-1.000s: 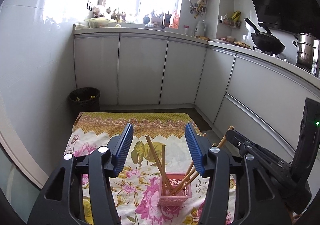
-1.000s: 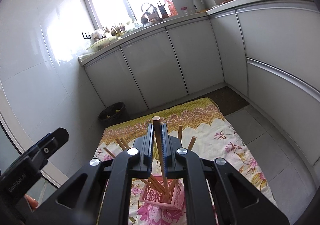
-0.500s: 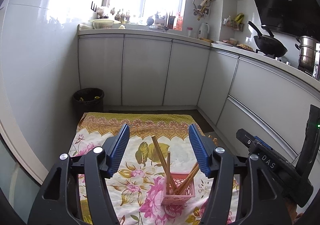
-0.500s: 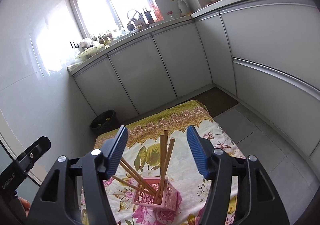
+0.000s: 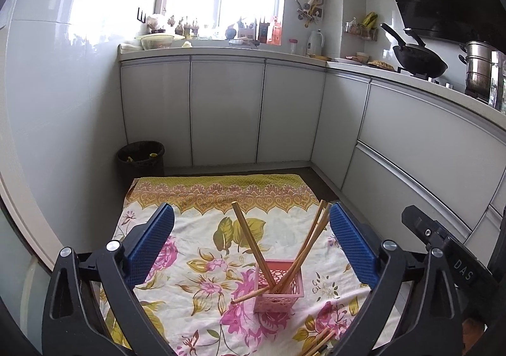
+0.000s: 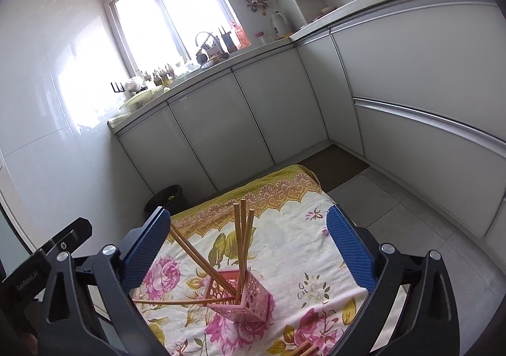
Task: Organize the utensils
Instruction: 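Move the left gripper to the pile and grasp a wooden chopstick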
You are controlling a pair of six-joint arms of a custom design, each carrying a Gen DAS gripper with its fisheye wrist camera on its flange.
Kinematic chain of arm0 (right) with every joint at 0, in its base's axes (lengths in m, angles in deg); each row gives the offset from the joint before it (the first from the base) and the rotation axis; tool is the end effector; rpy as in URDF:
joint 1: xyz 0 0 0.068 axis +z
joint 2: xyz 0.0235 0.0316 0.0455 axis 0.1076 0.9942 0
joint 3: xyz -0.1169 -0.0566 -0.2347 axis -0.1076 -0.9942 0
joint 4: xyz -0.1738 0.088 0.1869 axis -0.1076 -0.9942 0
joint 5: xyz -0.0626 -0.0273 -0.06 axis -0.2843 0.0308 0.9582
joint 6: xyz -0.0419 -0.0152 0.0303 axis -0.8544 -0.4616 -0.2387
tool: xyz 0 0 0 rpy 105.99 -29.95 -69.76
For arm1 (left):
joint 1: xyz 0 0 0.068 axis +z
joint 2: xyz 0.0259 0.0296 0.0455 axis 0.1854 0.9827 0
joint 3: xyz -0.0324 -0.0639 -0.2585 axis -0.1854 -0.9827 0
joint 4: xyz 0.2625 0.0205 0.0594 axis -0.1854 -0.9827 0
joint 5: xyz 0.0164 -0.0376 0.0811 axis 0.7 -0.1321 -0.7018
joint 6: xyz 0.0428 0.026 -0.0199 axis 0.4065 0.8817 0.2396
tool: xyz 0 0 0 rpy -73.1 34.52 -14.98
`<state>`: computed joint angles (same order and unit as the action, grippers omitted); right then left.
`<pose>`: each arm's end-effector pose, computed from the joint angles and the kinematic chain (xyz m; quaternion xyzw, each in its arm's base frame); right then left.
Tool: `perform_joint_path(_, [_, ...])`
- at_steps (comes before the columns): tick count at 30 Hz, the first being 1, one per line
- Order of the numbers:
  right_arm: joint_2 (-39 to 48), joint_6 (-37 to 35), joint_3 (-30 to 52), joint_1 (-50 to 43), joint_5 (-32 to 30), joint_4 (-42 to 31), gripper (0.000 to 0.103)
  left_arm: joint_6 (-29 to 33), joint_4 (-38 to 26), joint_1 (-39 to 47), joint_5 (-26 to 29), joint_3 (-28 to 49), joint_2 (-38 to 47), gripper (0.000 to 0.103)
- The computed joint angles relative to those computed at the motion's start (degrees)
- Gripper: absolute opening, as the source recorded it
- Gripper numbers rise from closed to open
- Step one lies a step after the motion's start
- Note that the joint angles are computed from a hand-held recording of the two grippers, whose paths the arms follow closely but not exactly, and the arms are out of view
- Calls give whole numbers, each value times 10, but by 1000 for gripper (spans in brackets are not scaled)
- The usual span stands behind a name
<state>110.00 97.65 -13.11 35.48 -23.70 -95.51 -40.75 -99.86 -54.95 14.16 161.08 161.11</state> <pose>0.1724 0.0899 0.3070 0.0470 0.8261 0.2112 0.5204 0.1358 -0.2282 0.3475 -0.0380 0.8514 0.0050 0.5230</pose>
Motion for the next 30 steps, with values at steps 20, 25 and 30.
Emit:
perform_joint_path(20, [-265,-115,-155,-71,-23,-252,96,89,23,-35,182,45,122,95])
perform_joint_path(25, [-290,-151,-176,-151,-80,-290,96,120,33,3,320,55,181,83])
perform_joint_path(30, [-298,-211,-202,-298,-191,-325,96,141,27,35,410,71,258,73])
